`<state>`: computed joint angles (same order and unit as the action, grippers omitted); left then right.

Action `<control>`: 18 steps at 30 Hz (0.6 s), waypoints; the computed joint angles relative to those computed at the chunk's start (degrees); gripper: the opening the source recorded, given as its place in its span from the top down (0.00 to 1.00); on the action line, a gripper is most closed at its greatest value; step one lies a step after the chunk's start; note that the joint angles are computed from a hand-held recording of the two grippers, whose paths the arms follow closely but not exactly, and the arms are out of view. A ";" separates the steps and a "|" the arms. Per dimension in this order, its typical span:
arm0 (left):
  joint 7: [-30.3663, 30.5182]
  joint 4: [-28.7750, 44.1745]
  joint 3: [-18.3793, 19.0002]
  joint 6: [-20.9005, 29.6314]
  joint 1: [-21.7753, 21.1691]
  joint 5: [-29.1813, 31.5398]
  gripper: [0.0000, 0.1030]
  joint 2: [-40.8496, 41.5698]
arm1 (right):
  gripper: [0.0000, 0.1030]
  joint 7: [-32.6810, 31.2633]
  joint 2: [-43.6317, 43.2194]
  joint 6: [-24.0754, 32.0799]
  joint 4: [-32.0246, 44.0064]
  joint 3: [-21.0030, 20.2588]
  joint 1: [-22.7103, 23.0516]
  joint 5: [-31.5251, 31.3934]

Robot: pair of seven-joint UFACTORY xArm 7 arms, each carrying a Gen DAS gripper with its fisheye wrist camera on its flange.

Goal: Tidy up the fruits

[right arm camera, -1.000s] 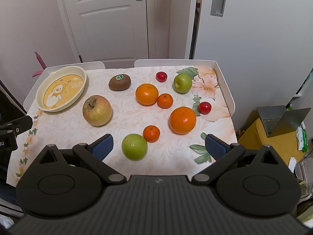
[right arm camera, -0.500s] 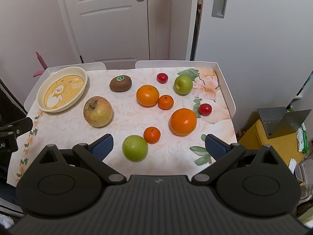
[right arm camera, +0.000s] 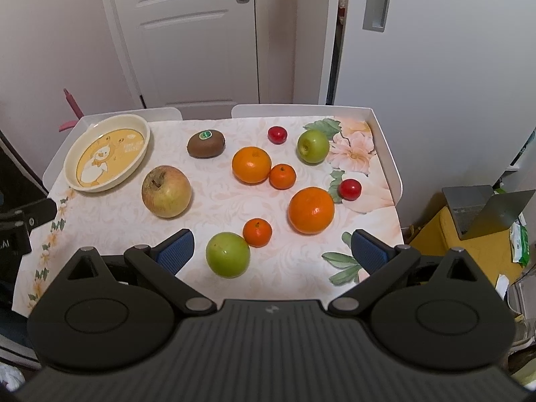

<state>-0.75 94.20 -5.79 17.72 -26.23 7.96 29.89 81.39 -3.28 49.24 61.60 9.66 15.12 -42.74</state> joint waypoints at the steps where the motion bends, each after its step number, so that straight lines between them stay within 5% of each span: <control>1: 0.18 0.19 -0.06 0.01 -0.01 0.03 0.00 0.18 | 0.00 -0.02 -0.10 -0.31 -0.31 -0.05 -0.02 0.01; 8: 4.33 3.35 -1.58 -0.33 0.72 -0.38 0.00 3.61 | 0.00 0.02 0.43 -6.67 -3.62 -0.84 -1.13 0.89; 18: 22.37 18.03 -9.05 5.10 5.12 -8.30 0.00 15.26 | 0.00 6.99 5.49 -7.39 -1.92 -1.39 0.57 -0.46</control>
